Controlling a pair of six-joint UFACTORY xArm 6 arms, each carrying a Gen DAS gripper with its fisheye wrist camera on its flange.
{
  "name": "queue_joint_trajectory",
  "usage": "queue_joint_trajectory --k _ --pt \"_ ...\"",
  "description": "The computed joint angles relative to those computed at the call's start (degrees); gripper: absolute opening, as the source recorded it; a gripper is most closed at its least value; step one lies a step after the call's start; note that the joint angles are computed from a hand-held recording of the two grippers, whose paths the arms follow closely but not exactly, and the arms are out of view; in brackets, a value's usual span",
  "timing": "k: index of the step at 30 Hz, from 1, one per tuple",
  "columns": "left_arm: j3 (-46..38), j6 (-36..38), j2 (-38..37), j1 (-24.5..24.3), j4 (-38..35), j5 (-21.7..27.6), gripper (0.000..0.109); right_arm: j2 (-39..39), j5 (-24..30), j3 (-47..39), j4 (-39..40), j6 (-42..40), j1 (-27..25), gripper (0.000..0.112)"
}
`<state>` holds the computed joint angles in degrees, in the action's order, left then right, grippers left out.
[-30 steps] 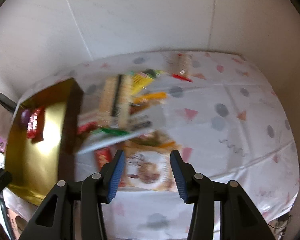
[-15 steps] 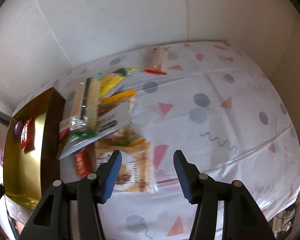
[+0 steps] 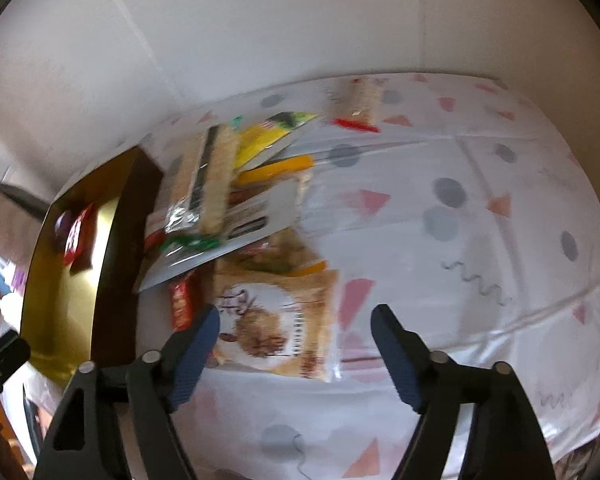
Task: Organize snacks
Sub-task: 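Move both tools back toward the remaining snack pile, then grasp the tan printed bag with the right tool while the left grasps the red-gold candy bar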
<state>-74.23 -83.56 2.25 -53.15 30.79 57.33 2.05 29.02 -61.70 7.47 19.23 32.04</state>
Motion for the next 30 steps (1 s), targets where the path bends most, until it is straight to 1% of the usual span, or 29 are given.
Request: queue_joint_trajectory --k 4,6,7,8,10,13,16,20,24,28,29,30 --pt "-1.5 0.7 1.1 -0.3 0.2 0.6 0.084 3.7 3.1 -3.8 0.4 -2.3 1.0 0.081" --pt "-2.5 1.4 1.7 -0.5 0.3 0.9 0.085 5.7 5.4 -5.9 -2.9 0.0 1.4 0.081" --pt "-3.0 1.8 2.1 -0.7 0.4 1.2 0.085 6.5 5.7 -6.5 -2.6 -0.1 1.5 0.081" --pt "-3.7 2.3 2.6 -0.8 0.4 1.6 0.085 6.7 5.4 -6.6 -1.5 -0.9 1.5 0.081" --pt "-5.1 3.8 3.6 -1.0 0.1 1.9 0.086 6.9 4.4 -6.2 -2.0 -0.8 1.5 0.081" --pt "-7.0 6.3 5.3 -1.2 -0.8 2.0 0.086 5.6 1.7 -3.9 -0.1 -2.3 1.2 0.073" --pt "-9.2 8.7 7.2 -1.3 -1.6 1.7 0.086 3.8 -0.1 -1.1 0.8 -3.7 0.4 0.069" --pt "-14.0 12.7 11.5 -1.0 -3.4 0.8 0.087 1.0 -1.8 2.9 -0.6 -2.6 -1.1 0.066" --pt "-21.1 18.5 17.8 0.2 -8.8 -1.0 0.088 -1.9 -2.6 6.6 -2.6 0.0 -3.1 0.065" --pt "-29.4 23.2 24.6 0.6 -13.1 0.2 0.088 -4.7 -2.9 9.6 -2.2 1.0 -4.6 0.065" --pt "-31.5 24.2 26.3 0.7 -14.0 0.9 0.087 -5.3 -2.9 10.0 -2.4 1.5 -4.8 0.065" --pt "-34.3 24.7 28.3 0.8 -14.5 2.5 0.087 -5.3 -2.9 9.9 -2.6 1.9 -4.8 0.065"
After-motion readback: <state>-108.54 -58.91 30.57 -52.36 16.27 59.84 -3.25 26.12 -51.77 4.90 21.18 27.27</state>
